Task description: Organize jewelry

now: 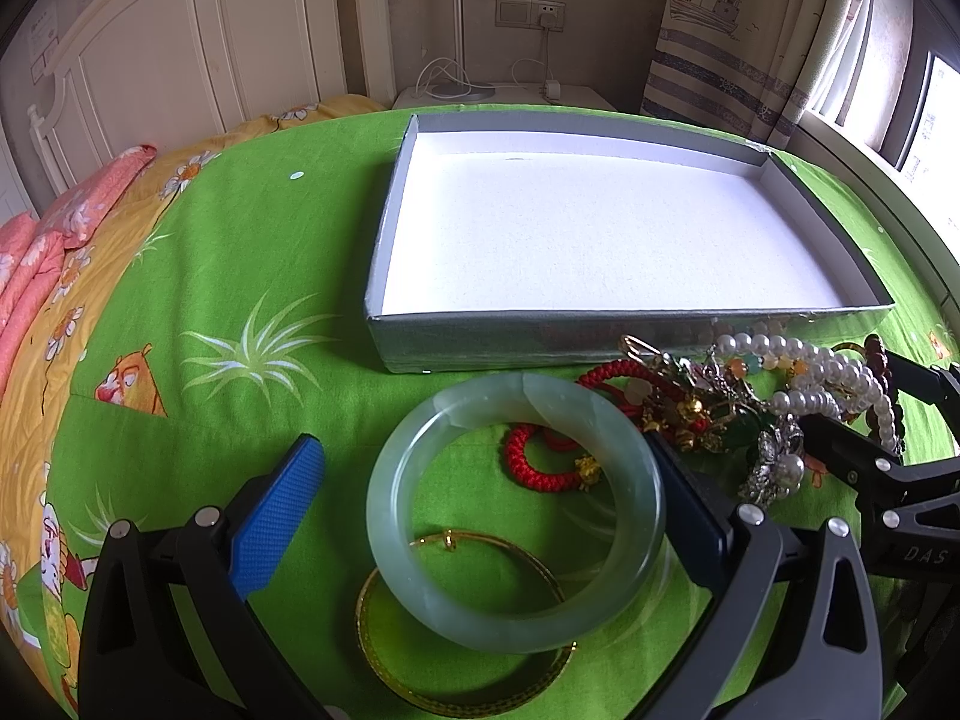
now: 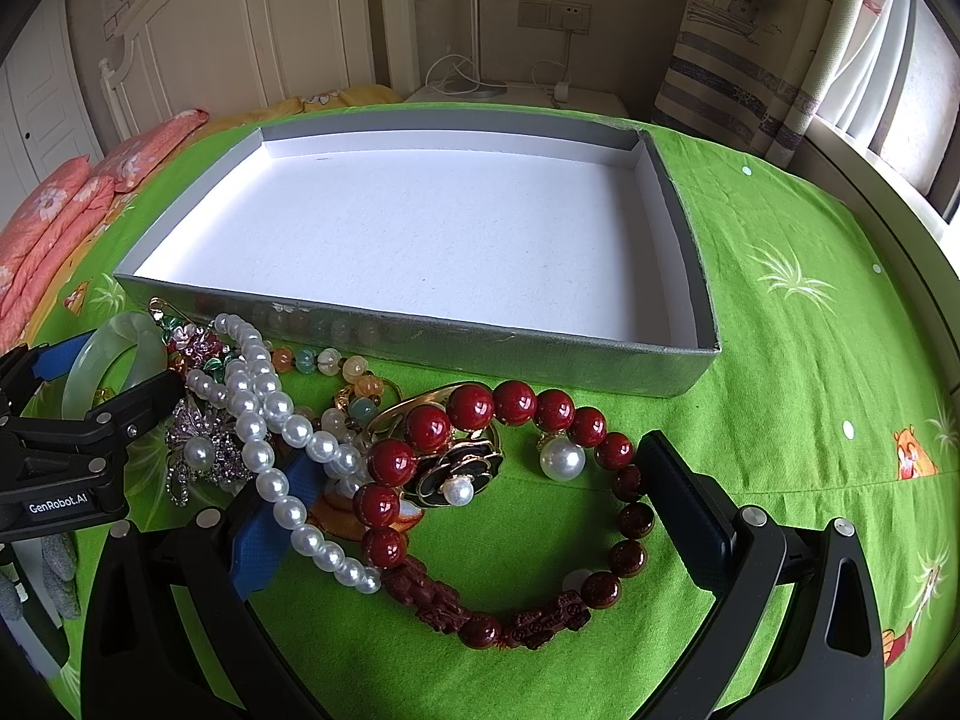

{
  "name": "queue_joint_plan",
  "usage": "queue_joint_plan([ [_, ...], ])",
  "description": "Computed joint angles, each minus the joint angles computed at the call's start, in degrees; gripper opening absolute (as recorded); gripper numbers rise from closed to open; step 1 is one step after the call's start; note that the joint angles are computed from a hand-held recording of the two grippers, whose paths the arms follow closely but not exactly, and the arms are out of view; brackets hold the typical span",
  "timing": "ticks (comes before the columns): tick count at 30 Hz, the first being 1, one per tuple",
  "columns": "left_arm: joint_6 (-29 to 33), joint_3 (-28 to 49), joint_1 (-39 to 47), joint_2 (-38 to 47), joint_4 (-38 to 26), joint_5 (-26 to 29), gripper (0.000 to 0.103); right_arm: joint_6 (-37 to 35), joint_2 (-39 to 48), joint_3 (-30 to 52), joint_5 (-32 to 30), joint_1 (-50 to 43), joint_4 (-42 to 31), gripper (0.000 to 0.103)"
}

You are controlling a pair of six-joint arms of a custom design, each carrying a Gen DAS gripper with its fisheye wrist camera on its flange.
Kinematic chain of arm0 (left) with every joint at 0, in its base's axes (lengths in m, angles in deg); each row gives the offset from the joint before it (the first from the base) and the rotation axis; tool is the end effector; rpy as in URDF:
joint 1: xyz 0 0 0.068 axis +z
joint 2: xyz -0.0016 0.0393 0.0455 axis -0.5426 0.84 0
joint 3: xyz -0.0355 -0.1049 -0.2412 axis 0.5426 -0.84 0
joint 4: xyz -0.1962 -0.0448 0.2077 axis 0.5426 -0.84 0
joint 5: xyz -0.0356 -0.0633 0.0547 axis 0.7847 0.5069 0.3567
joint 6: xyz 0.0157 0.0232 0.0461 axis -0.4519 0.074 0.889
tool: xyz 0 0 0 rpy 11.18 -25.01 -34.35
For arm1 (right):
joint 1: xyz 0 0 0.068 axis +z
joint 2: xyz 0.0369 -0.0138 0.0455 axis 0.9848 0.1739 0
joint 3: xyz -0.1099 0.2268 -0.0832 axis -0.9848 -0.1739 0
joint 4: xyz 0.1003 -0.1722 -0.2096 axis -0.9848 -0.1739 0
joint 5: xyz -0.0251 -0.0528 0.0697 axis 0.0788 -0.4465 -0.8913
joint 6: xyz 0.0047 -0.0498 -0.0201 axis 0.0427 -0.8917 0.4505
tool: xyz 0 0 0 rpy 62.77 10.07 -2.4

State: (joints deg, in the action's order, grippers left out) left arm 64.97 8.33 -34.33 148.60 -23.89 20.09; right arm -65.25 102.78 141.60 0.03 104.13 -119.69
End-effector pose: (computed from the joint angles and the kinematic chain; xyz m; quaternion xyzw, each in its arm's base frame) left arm 0.3120 -0.0093 0.2379 0.0478 0.9477 -0.0123 0.3153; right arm 0.3064 0.1330 0.2339 -0.0980 0.9444 0.0396 0.3115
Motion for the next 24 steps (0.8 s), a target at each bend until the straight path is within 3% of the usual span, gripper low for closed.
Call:
queue_joint_plan([
  [4,3.8,-0.2,1.9,-1.2,-2.6,2.7,0.101,-7.9,-3.4,-1.5,-5.4,-2.1,-3.7,0.099],
  [9,11.0,-5.6,7.4,-8.2,-5.1,8.8,0.101,-11.5,-10.4,-7.0,-10.2,-4.2,-5.0,0.099],
  [13,16.6,-7.9,14.5,-12.3,-8.6,16.8,0.101,-12.4,-16.1,-10.8,-14.6,-7.1,-6.4,0.099],
  [16,17.0,-6.7,18.5,-11.4,-10.6,23.0,0.101,-11.5,-17.4,-11.7,-13.5,-6.9,-6.6,0.099],
  [20,14.5,-5.4,14.2,-9.8,-8.9,18.8,0.101,-10.9,-16.4,-11.3,-6.9,-3.0,-6.7,0.099],
  [24,11.7,-2.5,7.2,-5.5,-5.7,12.5,0.100,-10.6,-17.4,-12.0,-9.5,-4.5,-6.3,0.099],
])
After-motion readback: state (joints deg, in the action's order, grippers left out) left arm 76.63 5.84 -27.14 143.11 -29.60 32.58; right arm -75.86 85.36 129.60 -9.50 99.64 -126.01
